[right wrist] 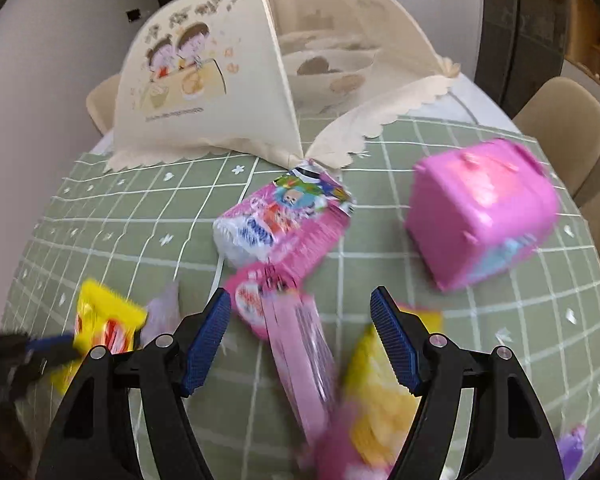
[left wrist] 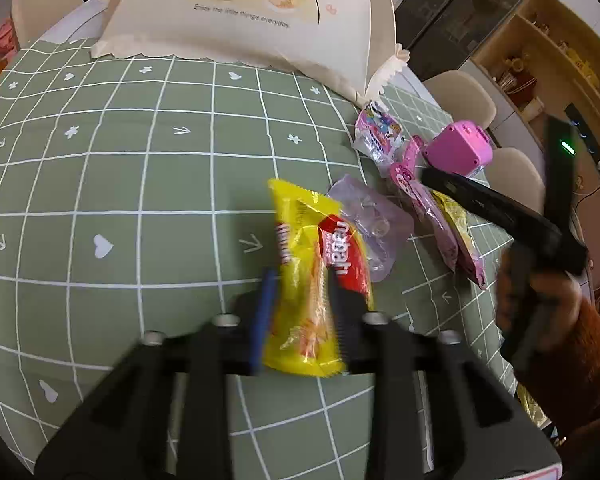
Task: Collect trash
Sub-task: 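Grasp the yellow Nabati wafer pack with the left tool while the right tool grasps the pink drink pouch, then lift the Nabati pack with the left tool while the right tool lifts the pink pouch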
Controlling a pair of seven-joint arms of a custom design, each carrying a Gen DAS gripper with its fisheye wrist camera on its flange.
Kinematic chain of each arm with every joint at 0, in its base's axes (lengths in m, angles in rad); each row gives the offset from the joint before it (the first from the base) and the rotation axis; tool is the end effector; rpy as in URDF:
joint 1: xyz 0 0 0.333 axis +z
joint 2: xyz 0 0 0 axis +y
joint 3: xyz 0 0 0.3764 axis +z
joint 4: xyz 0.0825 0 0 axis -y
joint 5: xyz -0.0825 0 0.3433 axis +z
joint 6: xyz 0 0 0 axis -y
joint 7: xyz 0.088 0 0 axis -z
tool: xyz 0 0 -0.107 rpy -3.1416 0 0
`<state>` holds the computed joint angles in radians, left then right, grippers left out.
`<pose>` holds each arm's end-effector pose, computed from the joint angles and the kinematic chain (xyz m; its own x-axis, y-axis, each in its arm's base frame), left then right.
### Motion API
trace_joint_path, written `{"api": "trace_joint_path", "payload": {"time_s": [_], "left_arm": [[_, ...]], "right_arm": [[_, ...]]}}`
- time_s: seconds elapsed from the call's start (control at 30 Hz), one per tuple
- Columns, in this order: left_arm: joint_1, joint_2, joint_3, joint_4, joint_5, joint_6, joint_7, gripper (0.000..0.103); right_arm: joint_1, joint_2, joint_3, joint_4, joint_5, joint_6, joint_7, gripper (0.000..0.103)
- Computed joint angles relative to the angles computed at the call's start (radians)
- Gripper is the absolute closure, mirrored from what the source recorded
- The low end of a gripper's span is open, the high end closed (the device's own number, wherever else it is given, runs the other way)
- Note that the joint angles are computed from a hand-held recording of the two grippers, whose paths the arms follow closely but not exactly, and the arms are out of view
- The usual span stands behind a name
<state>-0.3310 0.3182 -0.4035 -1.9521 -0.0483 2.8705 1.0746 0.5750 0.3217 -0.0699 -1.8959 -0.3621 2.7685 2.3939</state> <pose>0.4978 -0.4052 0.4821 -0.2217 -0.8830 0.4138 -0.9034 0.0262 -0.4281 0.5589 0.3327 0.4757 0.0336 -0.9900 -0.1372 -0.8397 0.0465 -0.5410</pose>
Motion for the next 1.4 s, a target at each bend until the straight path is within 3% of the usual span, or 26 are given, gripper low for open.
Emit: {"api": "trace_joint_path", "payload": {"time_s": [0.27,0.37,0.57,0.67,0.7,0.73,0.83,0.9,1.0,1.17,1.27,1.4], "left_arm": [[0.018,-0.054,0.005,-0.087,-0.008,0.085,-0.044,0.061],[0.031,-0.068,-0.001,-0.116,-0.02,0.1,-0.053,0.06],[0.029,-0.087,0.016,-0.155,-0.012,0.101,-0.095,0.059],[0.034,-0.087,0.012,-0.155,-0.014,0.095,-0.096,0.058],[0.039,-0.087,0.007,-0.155,-0.019,0.094,-0.09,0.058],[0.042,-0.087,0.002,-0.153,-0.023,0.092,-0.084,0.058],[0.058,-0.081,-0.025,-0.145,-0.052,0.096,-0.05,0.055],[0.069,-0.071,-0.044,-0.136,-0.076,0.098,-0.024,0.053],[0.069,-0.053,-0.056,-0.112,-0.091,0.09,-0.002,0.051],[0.044,-0.028,-0.051,-0.062,-0.085,0.061,0.008,0.047],[0.008,-0.015,-0.019,-0.034,-0.053,0.034,-0.03,0.046],[-0.099,0.012,0.094,0.032,0.1,-0.07,-0.174,0.046]], "right_arm": [[0.029,0.16,-0.053,0.205,0.037,-0.082,0.138,0.034],[0.047,0.192,-0.086,0.244,0.026,-0.073,0.185,0.034],[0.069,0.286,-0.116,0.417,-0.005,-0.215,0.193,0.034],[0.078,0.341,-0.107,0.536,-0.047,-0.359,0.113,0.033],[0.073,0.34,-0.096,0.535,-0.059,-0.357,0.079,0.033],[0.052,0.325,-0.069,0.512,-0.044,-0.339,0.039,0.033],[0.012,0.251,-0.024,0.383,0.007,-0.243,-0.028,0.07],[-0.002,0.185,-0.01,0.278,0.029,-0.165,-0.059,0.083],[0.008,0.083,-0.024,0.143,0.015,-0.068,-0.058,0.087],[0.034,-0.062,-0.05,0.009,-0.093,0.011,0.029,0.087],[0.025,-0.128,-0.034,-0.035,-0.158,0.0,0.095,0.087],[0.01,-0.237,-0.006,-0.141,-0.264,-0.04,0.204,0.087]]}}
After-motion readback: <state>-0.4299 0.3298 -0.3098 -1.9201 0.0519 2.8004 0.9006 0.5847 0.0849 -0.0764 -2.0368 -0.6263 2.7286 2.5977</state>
